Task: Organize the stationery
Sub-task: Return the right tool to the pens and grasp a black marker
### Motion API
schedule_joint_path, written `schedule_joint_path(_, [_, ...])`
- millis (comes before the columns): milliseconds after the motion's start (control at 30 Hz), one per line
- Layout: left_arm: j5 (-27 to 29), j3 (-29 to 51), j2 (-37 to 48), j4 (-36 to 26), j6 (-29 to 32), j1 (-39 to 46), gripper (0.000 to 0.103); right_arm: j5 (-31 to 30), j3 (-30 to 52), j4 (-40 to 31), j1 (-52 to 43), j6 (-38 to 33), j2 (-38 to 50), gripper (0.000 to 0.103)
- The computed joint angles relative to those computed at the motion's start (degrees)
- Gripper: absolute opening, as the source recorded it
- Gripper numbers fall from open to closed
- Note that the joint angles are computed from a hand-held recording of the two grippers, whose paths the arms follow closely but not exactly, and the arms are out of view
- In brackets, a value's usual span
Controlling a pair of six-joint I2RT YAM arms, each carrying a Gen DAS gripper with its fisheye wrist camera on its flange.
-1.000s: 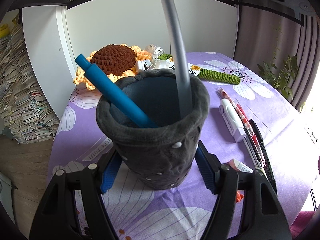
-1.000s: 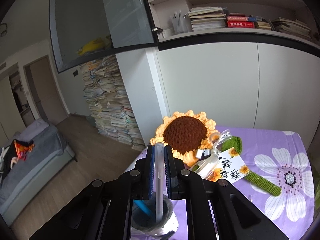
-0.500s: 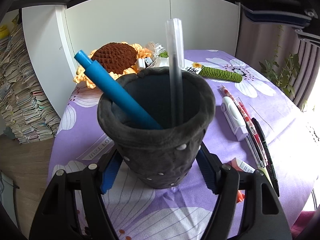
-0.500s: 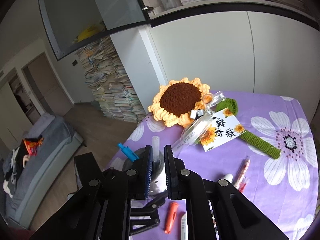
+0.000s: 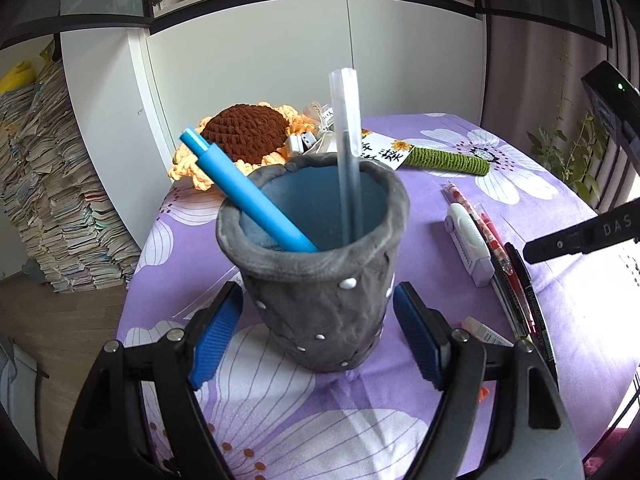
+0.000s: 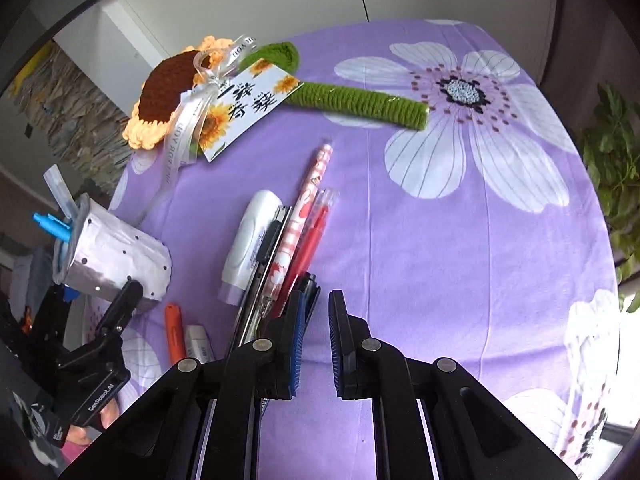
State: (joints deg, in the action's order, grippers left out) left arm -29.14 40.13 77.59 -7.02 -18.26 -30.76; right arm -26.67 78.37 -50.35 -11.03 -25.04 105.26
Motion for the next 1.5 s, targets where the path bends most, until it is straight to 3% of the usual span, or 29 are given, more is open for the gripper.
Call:
schedule_joint_path(100, [1.4, -0.2, -0.3, 0.2, -0.5, 1.1, 0.077, 0.6, -1.6, -0.7, 0.9, -1.6, -1.5, 0.01])
schedule_joint_path(167, [2.7, -0.3, -0.5, 0.2, -0.8, 1.7, 0.069, 1.3, -2.8, -1.4, 1.5, -3.0, -2.6, 0.01])
schedule_joint_path(700, [2.8, 0.7, 0.7, -0.4, -0.7, 1.7, 0.069, 9.2, -10.4, 1.2, 2.8, -8.4, -8.5, 0.011])
schedule_joint_path(800, [2.8, 0.7, 0.7, -0.4, -0.7, 1.7, 0.069, 10.9, -9.4, 1.7, 1.7, -8.2, -7.8, 0.011])
schedule_joint_path(1000, [2.9, 0.7, 0.8, -0.3, -0.8, 1.6, 0.069, 7.9, -5.0, -0.4, -0.4, -7.5, -5.2, 0.011])
schedule_joint_path(1200, [2.9, 0.7, 0.8, -0.3, -0.8, 1.6, 0.069, 9.0, -0.6, -0.9, 3.0, -4.4, -1.0, 0.018])
schedule_joint_path(1500, [2.9, 0.7, 0.9, -0.3, -0.8, 1.7, 0.069, 11.7, -1.0, 2.2, 5.7, -4.3, -0.5, 0.017])
